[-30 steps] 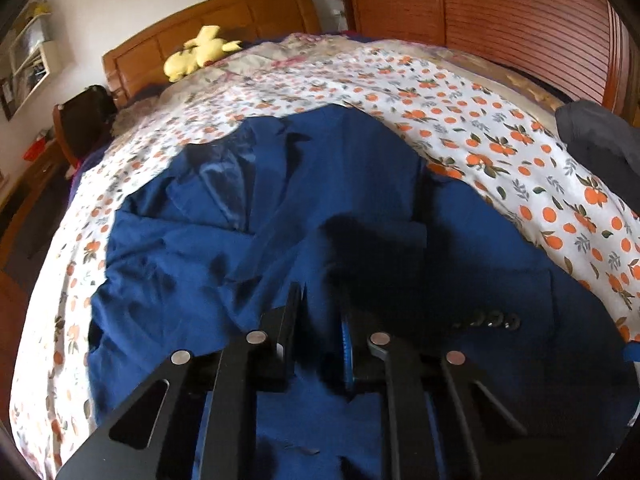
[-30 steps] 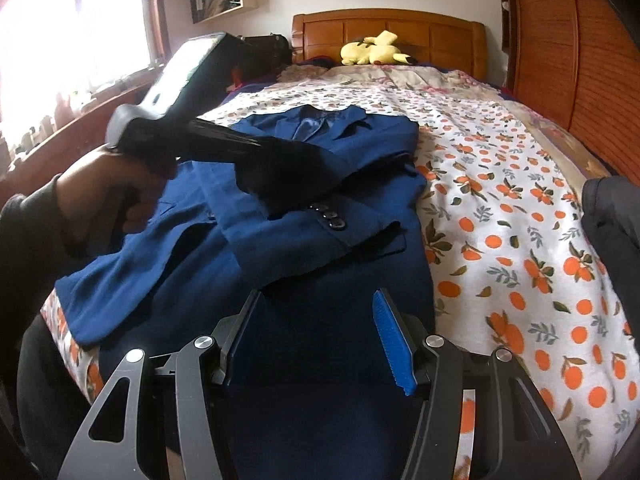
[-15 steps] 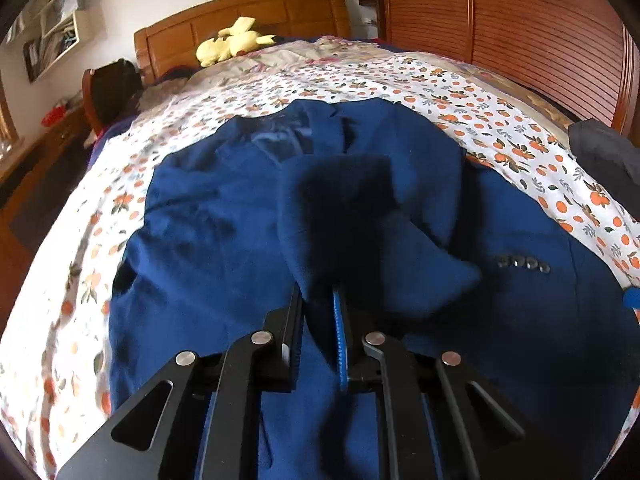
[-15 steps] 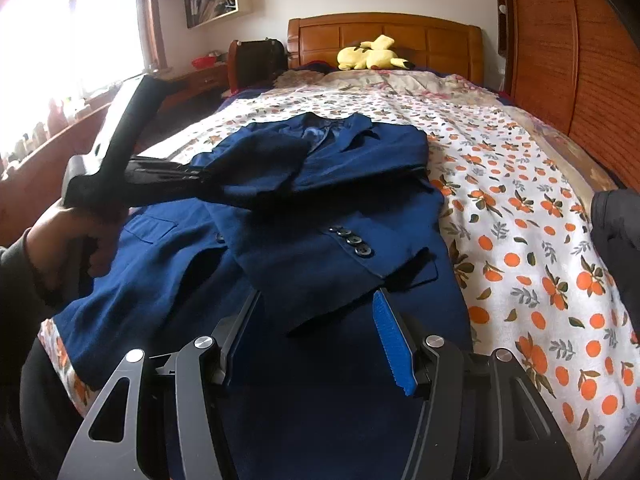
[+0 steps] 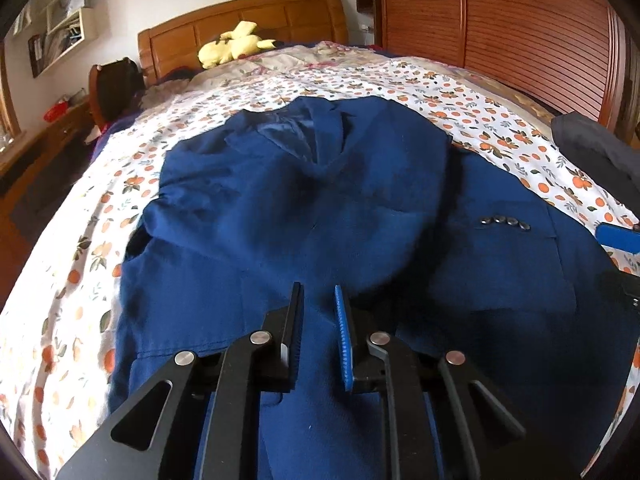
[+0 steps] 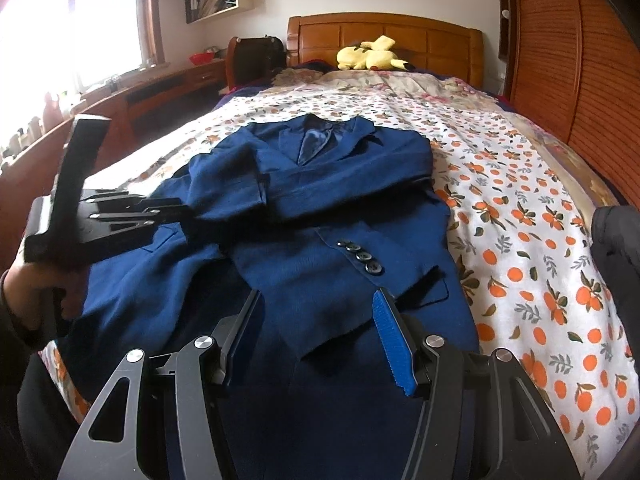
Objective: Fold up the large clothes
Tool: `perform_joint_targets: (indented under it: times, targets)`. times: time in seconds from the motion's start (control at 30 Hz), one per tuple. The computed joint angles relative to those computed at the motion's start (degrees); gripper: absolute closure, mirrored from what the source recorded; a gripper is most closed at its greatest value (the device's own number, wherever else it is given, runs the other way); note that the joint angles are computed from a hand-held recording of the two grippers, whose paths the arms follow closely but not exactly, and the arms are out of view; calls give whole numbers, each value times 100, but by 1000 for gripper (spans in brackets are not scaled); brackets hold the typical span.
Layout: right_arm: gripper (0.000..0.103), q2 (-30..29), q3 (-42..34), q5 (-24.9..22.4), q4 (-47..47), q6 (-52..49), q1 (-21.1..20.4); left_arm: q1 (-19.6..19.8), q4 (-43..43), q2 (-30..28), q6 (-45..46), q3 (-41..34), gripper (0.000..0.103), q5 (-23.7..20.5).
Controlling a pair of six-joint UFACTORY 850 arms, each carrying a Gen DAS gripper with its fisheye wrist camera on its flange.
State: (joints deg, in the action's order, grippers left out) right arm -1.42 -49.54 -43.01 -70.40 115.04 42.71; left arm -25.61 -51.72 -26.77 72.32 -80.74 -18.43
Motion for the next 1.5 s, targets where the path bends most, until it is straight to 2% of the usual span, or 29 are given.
perform_joint_targets:
  times: [0.13, 0.23, 0.33, 0.43, 0.5, 0.67, 0.77, 1.03, 1.07, 1.13, 1.2, 1.3, 1.4, 1.5]
  targets:
    - [49, -37, 136, 160, -264, 304, -79, 49, -628, 167, 544, 169, 85, -17]
    - [49, -43, 225, 247, -513, 524, -115, 0, -727, 226, 675, 196, 84, -3]
    - [49, -28, 333, 276, -759, 765, -161, -93, -620, 224, 578, 157, 73, -1]
    - [49, 22, 432, 329, -1024, 1080, -181, -260, -110, 119, 195, 9, 67, 124]
    - [49, 34, 483, 384, -1124, 1216, -202, -371, 497, -18, -406, -178, 66, 176]
    - [49, 16, 535, 500, -1314, 1373, -215, -602, 2168, -509, -2170, -864, 66, -3]
    - [49, 43, 595, 560, -1448, 1520, -216, -722, 2871, -785, -2914, -1232, 65, -151]
    - [49, 107, 679, 555, -1578, 1701, -186, -948, 4413, -1140, -4364, -1600, 65, -253]
    - [49, 99, 672, 537, -1570, 1683, -174, -942, 4477, -1172, -4438, -1632, 78, -295]
    - [49, 91, 665, 501, -1568, 1668, -154, -892, 4277, -1175, -4298, -1650, 98, -393]
    - [49, 99, 677, 482, -1580, 1682, -138, -816, 3850, -1008, -3913, -1455, 99, -250]
    - [49, 98, 677, 476, -1577, 1684, -137, -703, 3278, -553, -3263, -915, 99, 188]
    - [49, 93, 673, 469, -1576, 1670, -135, -551, 2236, -63, -2192, -357, 99, 470]
    - [49, 93, 676, 440, -1561, 1656, -128, -399, 1211, 323, -1224, 86, 99, 548]
